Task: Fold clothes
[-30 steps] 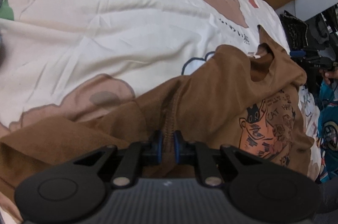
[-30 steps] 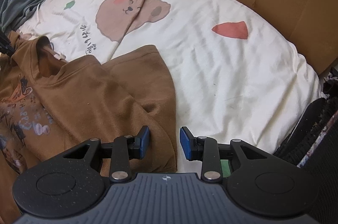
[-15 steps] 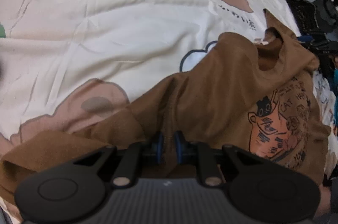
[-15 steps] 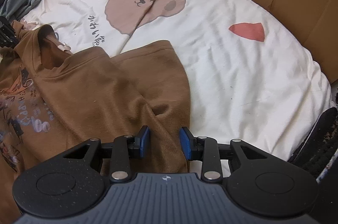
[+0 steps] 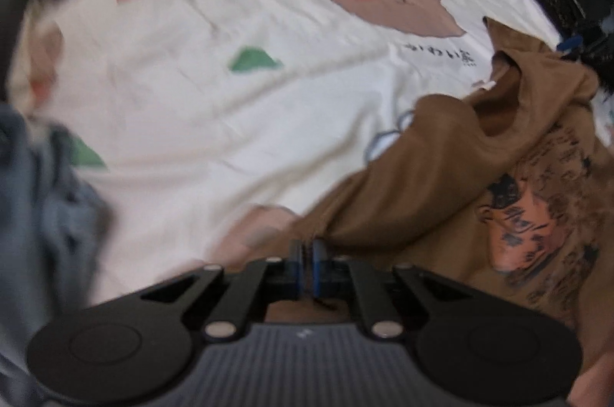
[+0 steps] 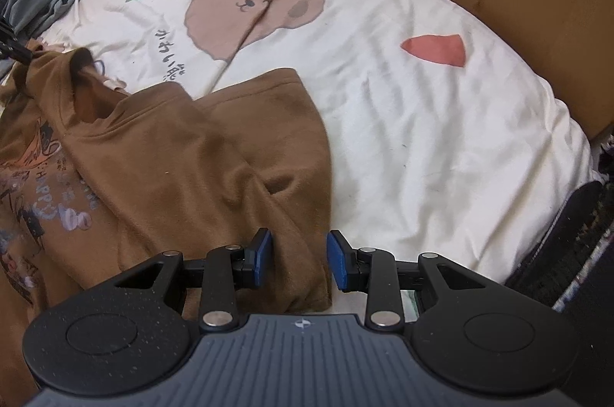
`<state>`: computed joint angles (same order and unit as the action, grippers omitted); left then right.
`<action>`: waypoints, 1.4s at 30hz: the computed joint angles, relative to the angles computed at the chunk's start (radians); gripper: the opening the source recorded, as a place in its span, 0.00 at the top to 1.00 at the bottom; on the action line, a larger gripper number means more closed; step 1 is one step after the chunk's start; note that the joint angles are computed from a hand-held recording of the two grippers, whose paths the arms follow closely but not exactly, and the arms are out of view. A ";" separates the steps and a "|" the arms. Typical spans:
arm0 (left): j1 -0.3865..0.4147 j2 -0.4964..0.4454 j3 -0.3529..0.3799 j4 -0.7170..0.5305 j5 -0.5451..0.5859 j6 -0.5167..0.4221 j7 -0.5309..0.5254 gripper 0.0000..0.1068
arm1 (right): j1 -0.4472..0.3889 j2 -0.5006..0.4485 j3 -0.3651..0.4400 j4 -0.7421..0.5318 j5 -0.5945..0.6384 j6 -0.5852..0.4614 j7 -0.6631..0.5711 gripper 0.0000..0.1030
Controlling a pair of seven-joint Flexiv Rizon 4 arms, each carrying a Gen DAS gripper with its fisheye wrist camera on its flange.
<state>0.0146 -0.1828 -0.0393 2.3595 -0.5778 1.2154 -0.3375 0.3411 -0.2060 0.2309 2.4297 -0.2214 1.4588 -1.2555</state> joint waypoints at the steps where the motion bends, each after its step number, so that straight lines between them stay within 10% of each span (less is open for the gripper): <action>1: -0.003 0.001 -0.001 0.000 0.011 0.032 0.018 0.96 | 0.003 0.001 -0.006 0.003 -0.004 0.005 0.007 0.62; 9: -0.001 -0.072 -0.037 -0.021 0.085 0.253 0.046 0.96 | -0.007 0.002 0.009 -0.013 0.010 0.007 -0.008 0.62; 19: 0.040 -0.146 -0.015 -0.051 0.265 0.203 -0.104 0.96 | -0.044 -0.011 0.043 -0.059 0.096 0.018 -0.047 0.62; 37: 0.069 -0.102 -0.033 -0.030 0.255 0.152 -0.096 0.96 | -0.001 -0.025 0.079 -0.074 0.145 -0.113 -0.120 0.63; 42: 0.081 -0.066 -0.057 0.008 0.194 0.176 -0.063 0.96 | 0.037 0.012 0.064 -0.052 0.110 -0.167 -0.113 1.00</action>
